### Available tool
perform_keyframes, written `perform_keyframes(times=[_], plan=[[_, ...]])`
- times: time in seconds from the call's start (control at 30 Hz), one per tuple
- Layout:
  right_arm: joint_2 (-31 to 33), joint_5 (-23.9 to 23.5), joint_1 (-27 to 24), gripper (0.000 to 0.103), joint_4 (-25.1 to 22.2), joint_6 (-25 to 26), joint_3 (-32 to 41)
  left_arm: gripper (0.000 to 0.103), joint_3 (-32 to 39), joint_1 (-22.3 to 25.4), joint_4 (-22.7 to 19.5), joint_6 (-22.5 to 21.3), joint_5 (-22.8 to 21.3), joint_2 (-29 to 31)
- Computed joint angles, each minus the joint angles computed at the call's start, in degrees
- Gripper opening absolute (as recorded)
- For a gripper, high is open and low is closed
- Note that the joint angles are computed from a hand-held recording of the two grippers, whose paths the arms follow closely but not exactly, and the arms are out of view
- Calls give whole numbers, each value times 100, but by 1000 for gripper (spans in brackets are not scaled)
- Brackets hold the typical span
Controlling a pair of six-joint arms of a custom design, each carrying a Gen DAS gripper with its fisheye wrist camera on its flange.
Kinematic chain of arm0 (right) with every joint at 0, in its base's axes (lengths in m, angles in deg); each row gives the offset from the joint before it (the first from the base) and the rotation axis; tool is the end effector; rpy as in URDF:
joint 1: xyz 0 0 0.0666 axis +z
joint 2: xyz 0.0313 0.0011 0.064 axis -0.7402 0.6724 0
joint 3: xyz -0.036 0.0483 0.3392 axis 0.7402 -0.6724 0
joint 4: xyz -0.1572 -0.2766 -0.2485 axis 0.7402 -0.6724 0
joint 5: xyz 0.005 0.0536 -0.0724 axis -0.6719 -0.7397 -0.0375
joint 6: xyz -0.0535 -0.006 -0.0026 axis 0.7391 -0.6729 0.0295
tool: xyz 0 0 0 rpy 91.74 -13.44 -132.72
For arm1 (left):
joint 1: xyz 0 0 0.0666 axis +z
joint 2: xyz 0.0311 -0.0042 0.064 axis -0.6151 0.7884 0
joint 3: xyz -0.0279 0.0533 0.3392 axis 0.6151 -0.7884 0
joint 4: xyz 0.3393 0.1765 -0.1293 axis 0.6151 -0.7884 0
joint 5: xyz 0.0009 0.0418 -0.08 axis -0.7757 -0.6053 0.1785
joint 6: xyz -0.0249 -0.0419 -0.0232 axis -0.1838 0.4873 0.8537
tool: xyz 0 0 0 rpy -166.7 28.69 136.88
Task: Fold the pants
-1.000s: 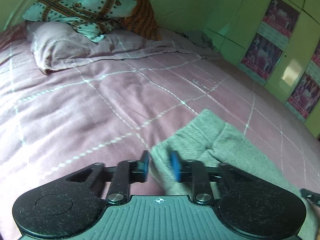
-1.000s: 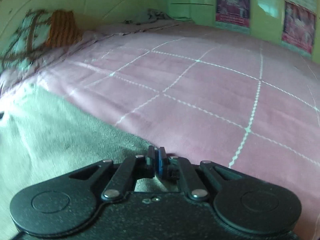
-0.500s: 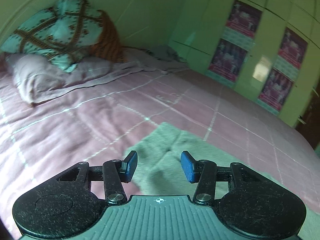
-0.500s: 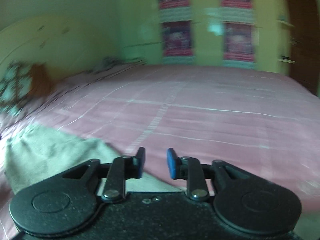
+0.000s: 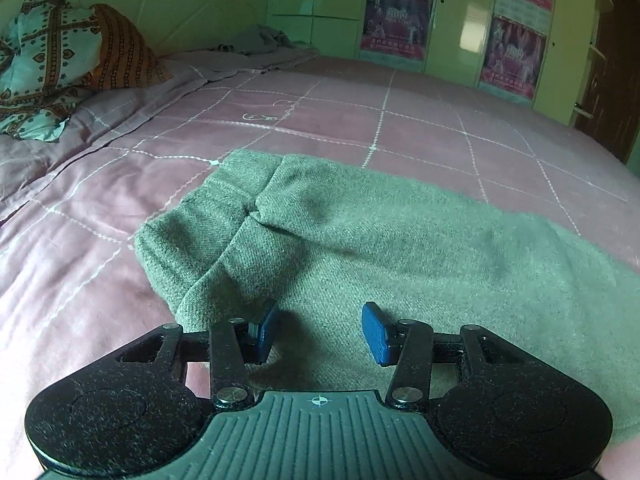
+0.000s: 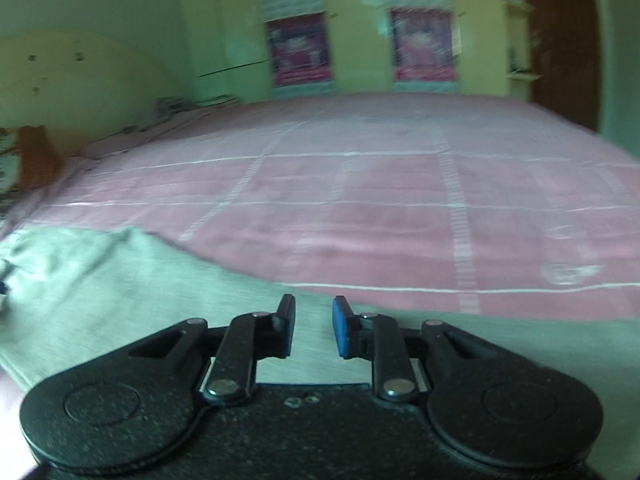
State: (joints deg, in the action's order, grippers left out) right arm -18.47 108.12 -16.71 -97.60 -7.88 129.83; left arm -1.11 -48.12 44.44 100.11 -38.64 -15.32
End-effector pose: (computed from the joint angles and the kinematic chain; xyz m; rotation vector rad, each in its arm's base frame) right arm 0.3540 0.1982 0.4393 0.0448 2.1789 0.1570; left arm 0.4148 -0.0692 0.3548 -0.1332 2.2833 -0.0321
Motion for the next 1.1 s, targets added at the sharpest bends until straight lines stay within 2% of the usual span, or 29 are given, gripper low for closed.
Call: perform_keyframes(times=[0.03, 0.07, 0.1, 0.17, 0.27, 0.3, 0.37, 0.4, 0.43, 0.5, 0.6, 0.7, 0.8, 0.93, 1.1], plan=[[270, -133, -25, 19, -327, 24, 250, 47, 35, 37, -40, 70, 58, 4], [466, -143, -40, 13, -629, 10, 382, 47, 77, 104, -77, 131, 162, 21], [458, -158, -71, 10, -643, -82, 340, 47, 83, 156, -88, 161, 255, 13], [247, -311, -258, 5, -653, -469, 190, 41, 75, 207, -69, 104, 305, 31], [-416, 119, -474, 4, -813, -830, -293, 38, 26, 311, -27, 44, 470, 0], [-713, 186, -638, 0, -904, -1037, -494, 37, 38, 336, -15, 27, 478, -4], [-1300, 386, -956, 0, -1286, -1627, -760, 37, -95, 336, 188, 50, 343, -241], [-1599, 544, -1010, 17, -1493, -1896, -812, 38, -239, 344, 427, 27, 198, -442], [-1930, 797, -956, 26, -1630, -2079, -862, 38, -356, 384, 621, 24, 91, -613], [-2717, 1286, -710, 30, -1755, -2302, -1057, 38, -445, 524, 771, 117, -9, -786], [-3446, 1845, -391, 30, -2616, -3258, -1111, 38, -426, 783, 730, 331, 134, -824], [-3960, 1676, -361, 30, -3116, -4214, -1316, 42, -283, 923, 475, 528, 230, -669], [-4214, 1385, -410, 30, -3064, -4728, -1601, 46, -293, 956, 512, 710, 167, -666], [-4192, 1080, -586, 29, -3064, -5061, -1783, 50, -329, 1054, 519, 873, 292, -703], [-4130, 1123, -536, 29, -3003, -5072, -1759, 49, -385, 1369, 424, 1274, 909, -747]])
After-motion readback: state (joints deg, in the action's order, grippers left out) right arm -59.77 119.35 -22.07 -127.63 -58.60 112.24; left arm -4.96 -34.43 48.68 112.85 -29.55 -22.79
